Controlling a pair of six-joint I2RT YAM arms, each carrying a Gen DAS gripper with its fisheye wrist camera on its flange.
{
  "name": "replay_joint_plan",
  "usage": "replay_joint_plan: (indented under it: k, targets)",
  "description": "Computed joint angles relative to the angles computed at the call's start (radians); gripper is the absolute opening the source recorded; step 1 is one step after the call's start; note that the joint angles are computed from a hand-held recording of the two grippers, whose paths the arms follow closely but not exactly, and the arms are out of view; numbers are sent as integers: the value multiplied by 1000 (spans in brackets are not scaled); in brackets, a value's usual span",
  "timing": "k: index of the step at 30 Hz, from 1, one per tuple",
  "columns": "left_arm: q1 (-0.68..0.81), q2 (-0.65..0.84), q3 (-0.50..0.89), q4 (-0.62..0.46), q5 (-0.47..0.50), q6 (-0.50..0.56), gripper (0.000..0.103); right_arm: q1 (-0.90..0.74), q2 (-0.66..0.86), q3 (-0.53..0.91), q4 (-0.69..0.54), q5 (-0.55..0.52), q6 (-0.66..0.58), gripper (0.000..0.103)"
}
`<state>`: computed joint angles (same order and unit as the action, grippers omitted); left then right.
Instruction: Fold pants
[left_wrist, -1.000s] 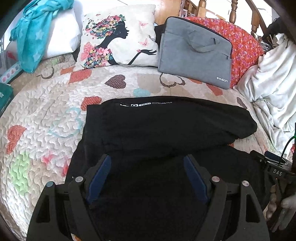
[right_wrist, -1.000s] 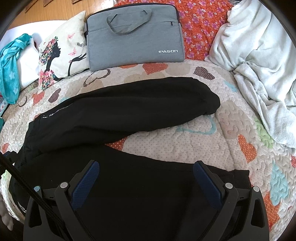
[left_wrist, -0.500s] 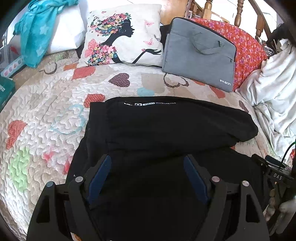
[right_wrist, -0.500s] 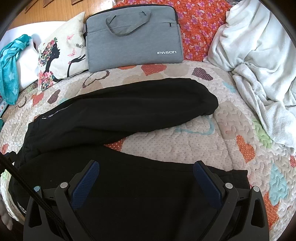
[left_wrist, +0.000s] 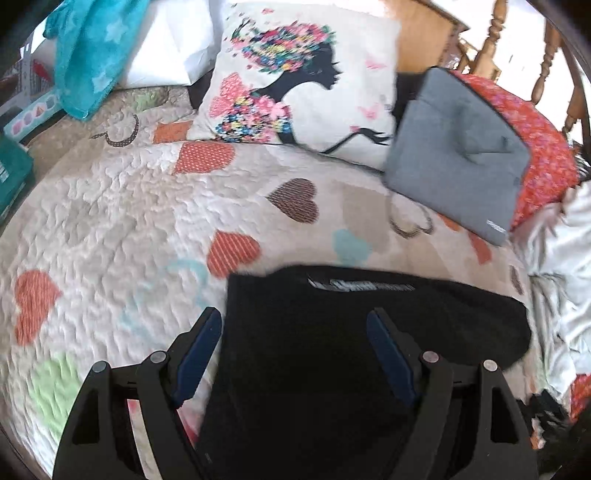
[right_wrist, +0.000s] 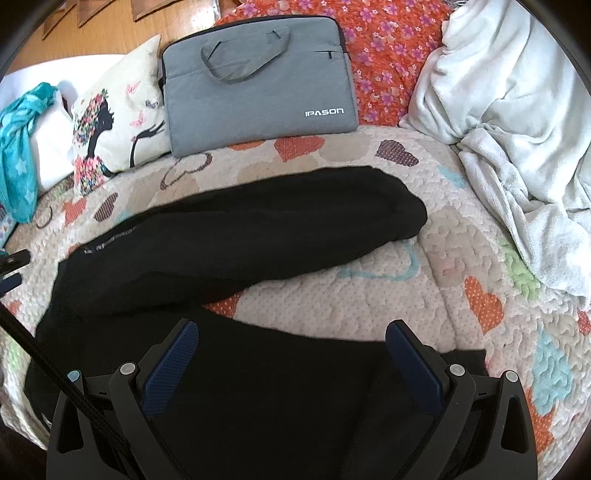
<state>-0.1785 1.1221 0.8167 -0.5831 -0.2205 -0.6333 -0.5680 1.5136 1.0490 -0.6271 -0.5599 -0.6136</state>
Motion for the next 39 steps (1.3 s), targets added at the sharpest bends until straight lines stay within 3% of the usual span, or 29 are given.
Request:
replay_joint_plan:
  k: [4, 8, 14, 20, 25, 28, 29, 30, 31, 32, 34, 36, 37, 38, 39]
  targets:
    - [170, 133, 22, 96, 164, 117, 80, 1, 121, 234, -124, -37, -21, 103]
    - [266, 245, 44, 163, 284, 189, 80, 105, 256, 423, -73, 82, -38, 103]
    - [302, 356, 78, 244, 357, 250, 80, 277, 575, 801, -237, 209, -142, 102]
    - [293, 501, 148, 263, 421, 331, 82, 370, 812, 1103, -433, 200, -184, 101]
    - [279, 509, 159, 241, 515, 434, 85, 401, 977, 1347, -609, 194, -206, 99]
    - [206, 522, 181, 195, 409, 500, 84, 427, 1008, 1361, -605, 235, -216, 99]
    - [173, 528, 194, 173, 347, 508, 69, 436, 977, 1287, -549, 254, -223, 100]
    - [148, 528, 202, 157, 298, 515, 46, 439, 955, 1243, -515, 253, -222, 100]
    - [138, 520, 206, 147, 306, 524, 35, 437, 934, 1208, -499, 238, -219, 99]
    - [136, 514, 210, 139, 321, 523, 24, 433, 925, 1197, -506, 222, -219, 91]
    - [122, 500, 213, 128, 325, 531, 20, 423, 895, 1162, -519, 192, -231, 70]
    - [110, 493, 210, 127, 305, 527, 19, 415, 878, 1150, -549, 176, -239, 30]
    - [104, 487, 207, 129, 293, 522, 19, 410, 870, 1143, -556, 174, -237, 22]
    - [98, 477, 203, 130, 280, 515, 19, 405, 873, 1156, -581, 168, -234, 7]
    - [96, 450, 188, 129, 274, 511, 18, 401, 871, 1159, -600, 160, -233, 5]
